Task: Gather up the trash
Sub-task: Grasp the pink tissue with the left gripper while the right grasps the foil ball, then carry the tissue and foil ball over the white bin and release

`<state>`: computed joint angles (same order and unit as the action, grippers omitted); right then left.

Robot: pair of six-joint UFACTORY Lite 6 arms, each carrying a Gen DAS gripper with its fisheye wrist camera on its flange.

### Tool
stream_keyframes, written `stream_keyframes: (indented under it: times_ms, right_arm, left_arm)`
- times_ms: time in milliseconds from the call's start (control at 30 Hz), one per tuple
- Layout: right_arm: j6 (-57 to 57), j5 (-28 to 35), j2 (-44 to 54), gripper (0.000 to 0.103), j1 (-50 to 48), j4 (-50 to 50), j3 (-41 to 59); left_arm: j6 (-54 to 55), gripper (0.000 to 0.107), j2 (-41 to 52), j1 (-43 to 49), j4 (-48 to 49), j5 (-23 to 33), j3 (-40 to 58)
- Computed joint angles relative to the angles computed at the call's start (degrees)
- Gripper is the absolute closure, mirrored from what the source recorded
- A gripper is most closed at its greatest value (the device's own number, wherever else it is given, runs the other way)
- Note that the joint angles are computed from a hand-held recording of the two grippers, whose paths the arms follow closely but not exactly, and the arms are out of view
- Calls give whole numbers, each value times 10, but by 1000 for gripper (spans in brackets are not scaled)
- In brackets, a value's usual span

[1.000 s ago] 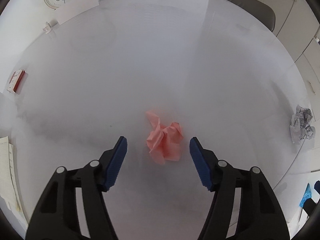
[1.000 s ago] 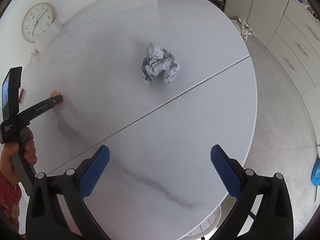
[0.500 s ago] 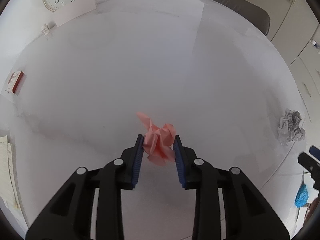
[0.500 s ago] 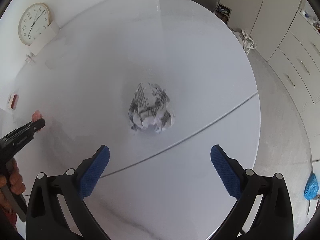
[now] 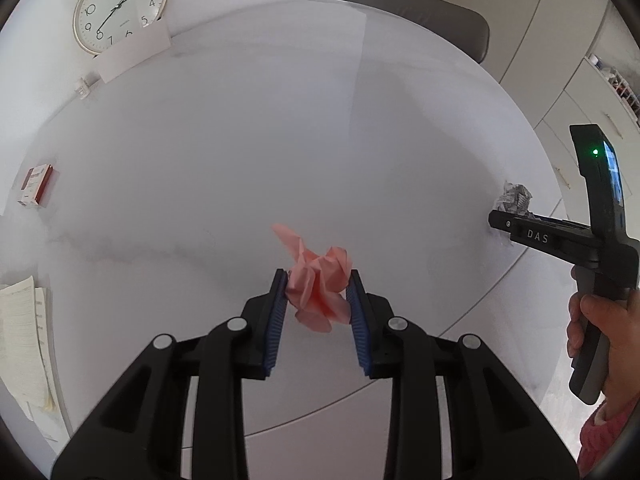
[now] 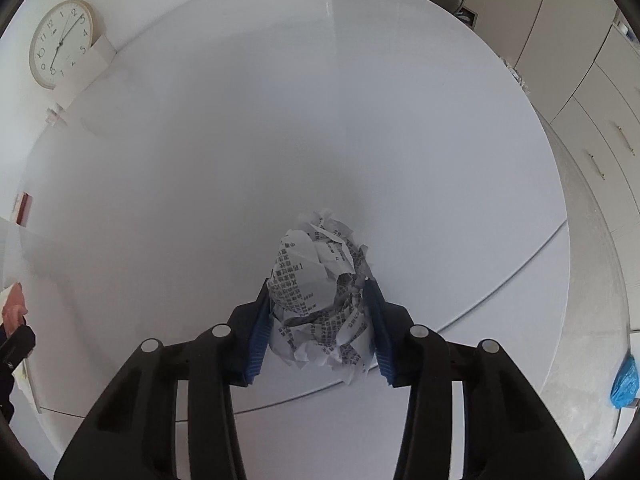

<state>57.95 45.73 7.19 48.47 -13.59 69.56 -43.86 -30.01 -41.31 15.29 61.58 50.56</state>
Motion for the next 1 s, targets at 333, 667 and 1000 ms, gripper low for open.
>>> stream_keyframes:
  times_ms: [333,667,1000]
  right_arm:
    - [352,206,-324,59,282,-109,-172]
    - [909,437,-290,57,814,-35,-128]
    - [1123,246,-219,56,946,19,-221]
  left_arm:
    - [-187,77,44,-313,58,90,87]
    - [-303,76,204,-576,72,95,219]
    - [-298,76,360,-661,69,90,367]
